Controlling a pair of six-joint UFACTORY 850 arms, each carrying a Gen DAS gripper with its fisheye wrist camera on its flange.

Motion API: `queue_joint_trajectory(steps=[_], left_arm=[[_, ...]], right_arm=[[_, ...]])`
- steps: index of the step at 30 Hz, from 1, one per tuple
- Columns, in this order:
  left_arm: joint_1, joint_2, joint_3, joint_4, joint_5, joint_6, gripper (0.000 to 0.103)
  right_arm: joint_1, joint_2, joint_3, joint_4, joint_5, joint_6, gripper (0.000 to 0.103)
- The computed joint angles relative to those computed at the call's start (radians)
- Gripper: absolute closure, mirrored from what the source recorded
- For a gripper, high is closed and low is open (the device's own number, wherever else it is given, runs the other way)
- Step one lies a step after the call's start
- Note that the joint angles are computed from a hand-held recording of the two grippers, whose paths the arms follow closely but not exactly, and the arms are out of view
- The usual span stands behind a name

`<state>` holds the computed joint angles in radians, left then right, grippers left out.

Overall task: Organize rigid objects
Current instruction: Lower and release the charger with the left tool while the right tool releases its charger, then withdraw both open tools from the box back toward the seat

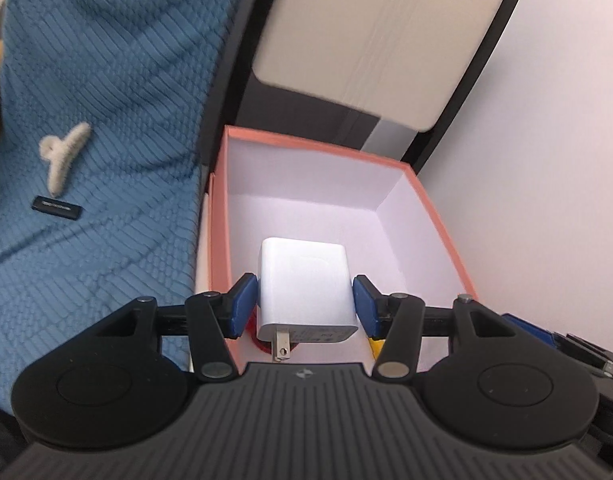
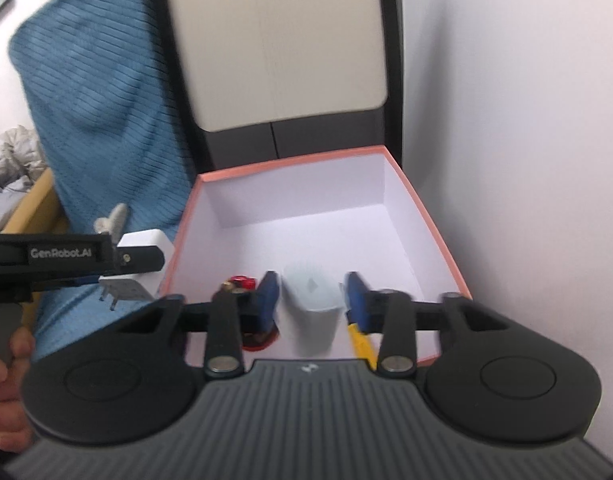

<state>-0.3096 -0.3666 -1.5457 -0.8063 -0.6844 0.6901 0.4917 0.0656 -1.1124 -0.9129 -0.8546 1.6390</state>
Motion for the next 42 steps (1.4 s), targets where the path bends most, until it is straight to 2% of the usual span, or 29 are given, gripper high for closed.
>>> queue_joint_trajectory(steps=[3, 9, 19, 22, 31, 42], left_arm=[[-0.024, -0.038, -0.024, 0.029, -0.004, -0.03, 0.044], [-0.059, -0.092, -0.057, 0.098, -0.018, -0.094, 0.044], [-0.073, -0.122, -0.077, 0.126, -0.015, -0.131, 0.044], [-0.065, -0.12, -0.084, 0.118, -0.014, -0.135, 0.038], [-0.03, -0.044, -0.029, 0.05, 0.014, -0.066, 0.037], [0.057, 0.096, 0.052, -0.06, 0.016, 0.072, 0.037]], right_arm=[[-0.057, -0.003, 0.032, 0.058, 0.059, -0.031, 0.071], [-0.119, -0.009, 0.083, 0.126, 0.144, -0.084, 0.072], [-0.157, -0.031, 0.099, 0.188, 0.201, -0.124, 0.072], [-0.158, -0.029, 0.095, 0.174, 0.202, -0.121, 0.071], [-0.106, 0.0, 0.071, 0.094, 0.152, -0.065, 0.072], [0.023, 0.015, -0.003, -0.011, 0.046, 0.032, 0.071]])
